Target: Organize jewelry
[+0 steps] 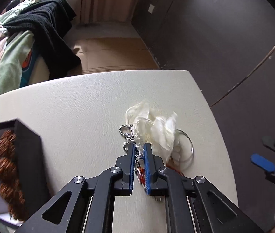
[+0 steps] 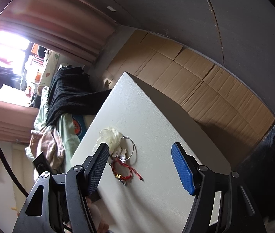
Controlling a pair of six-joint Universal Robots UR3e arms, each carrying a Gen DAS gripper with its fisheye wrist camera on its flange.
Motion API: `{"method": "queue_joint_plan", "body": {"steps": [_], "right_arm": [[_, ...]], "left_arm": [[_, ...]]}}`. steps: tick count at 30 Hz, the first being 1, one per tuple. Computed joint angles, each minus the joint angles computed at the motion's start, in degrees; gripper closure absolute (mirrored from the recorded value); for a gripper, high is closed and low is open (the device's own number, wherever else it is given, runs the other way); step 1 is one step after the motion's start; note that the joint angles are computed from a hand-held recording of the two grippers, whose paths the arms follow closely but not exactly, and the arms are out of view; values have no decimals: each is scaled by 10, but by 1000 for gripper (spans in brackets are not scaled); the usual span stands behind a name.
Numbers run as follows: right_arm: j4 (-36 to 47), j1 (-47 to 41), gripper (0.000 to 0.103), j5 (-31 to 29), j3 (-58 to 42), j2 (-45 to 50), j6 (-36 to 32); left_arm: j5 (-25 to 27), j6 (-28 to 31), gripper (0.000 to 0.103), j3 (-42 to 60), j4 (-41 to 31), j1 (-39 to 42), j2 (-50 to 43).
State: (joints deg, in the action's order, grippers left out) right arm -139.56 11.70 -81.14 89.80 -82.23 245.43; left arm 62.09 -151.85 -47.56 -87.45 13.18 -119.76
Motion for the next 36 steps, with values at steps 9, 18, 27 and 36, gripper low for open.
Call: {"method": "queue_joint_plan", "body": {"steps": [9, 18, 27, 36], "right_arm": [[17, 26, 35, 1, -55, 48, -5], [-38, 60, 36, 95, -114, 156, -16], [-122, 73, 38, 167, -124, 230, 40], [-197, 71, 98, 133, -60, 204, 95]], "left_arm": [[-61, 62, 94, -73, -75, 78, 85], [-74, 104, 94, -149, -100, 112, 124], [-88, 166, 94, -116, -197, 118, 113], [-56, 138, 93, -115, -174, 100, 103]]}}
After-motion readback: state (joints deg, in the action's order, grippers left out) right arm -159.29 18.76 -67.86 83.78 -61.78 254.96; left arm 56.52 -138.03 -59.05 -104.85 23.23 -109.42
